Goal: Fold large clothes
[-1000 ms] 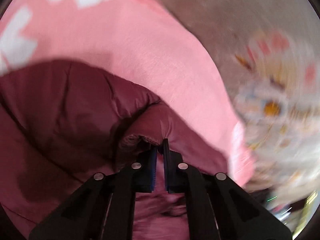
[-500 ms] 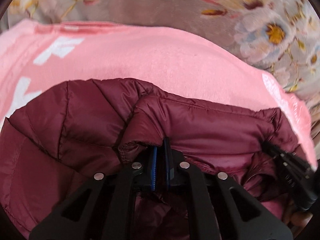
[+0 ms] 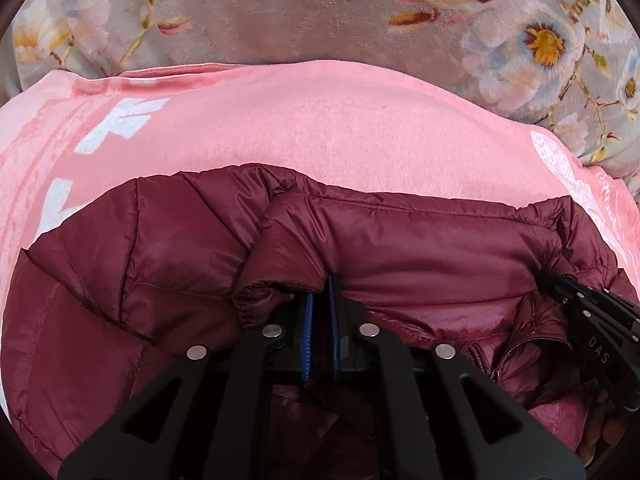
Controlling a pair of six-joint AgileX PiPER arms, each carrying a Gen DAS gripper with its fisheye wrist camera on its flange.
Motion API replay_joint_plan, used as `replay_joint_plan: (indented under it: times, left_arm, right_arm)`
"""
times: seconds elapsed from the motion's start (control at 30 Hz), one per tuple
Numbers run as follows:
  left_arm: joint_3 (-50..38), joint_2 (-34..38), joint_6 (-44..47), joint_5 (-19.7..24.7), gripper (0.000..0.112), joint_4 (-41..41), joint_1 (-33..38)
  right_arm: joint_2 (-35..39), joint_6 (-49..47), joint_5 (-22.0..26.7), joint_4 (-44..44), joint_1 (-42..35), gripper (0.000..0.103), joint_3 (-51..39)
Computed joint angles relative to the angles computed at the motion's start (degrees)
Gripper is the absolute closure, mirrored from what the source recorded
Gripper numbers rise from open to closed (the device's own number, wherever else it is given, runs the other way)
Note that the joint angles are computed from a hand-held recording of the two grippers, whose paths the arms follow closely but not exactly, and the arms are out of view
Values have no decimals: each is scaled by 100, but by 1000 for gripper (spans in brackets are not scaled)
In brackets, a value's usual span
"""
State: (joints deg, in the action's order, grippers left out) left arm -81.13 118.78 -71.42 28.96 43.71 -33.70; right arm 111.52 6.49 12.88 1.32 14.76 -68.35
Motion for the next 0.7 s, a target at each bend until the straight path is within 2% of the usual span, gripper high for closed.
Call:
replay_joint_plan:
  times: [0.1,0.7]
  left_arm:
    - [21,-9,-46,18,106,61,-17]
    - [-45,31,5,125,106,154,-30]
  right_arm:
    - [-5,-327,0,359,-36,99,5]
    - [0,-371,-4,401,-45,98,4]
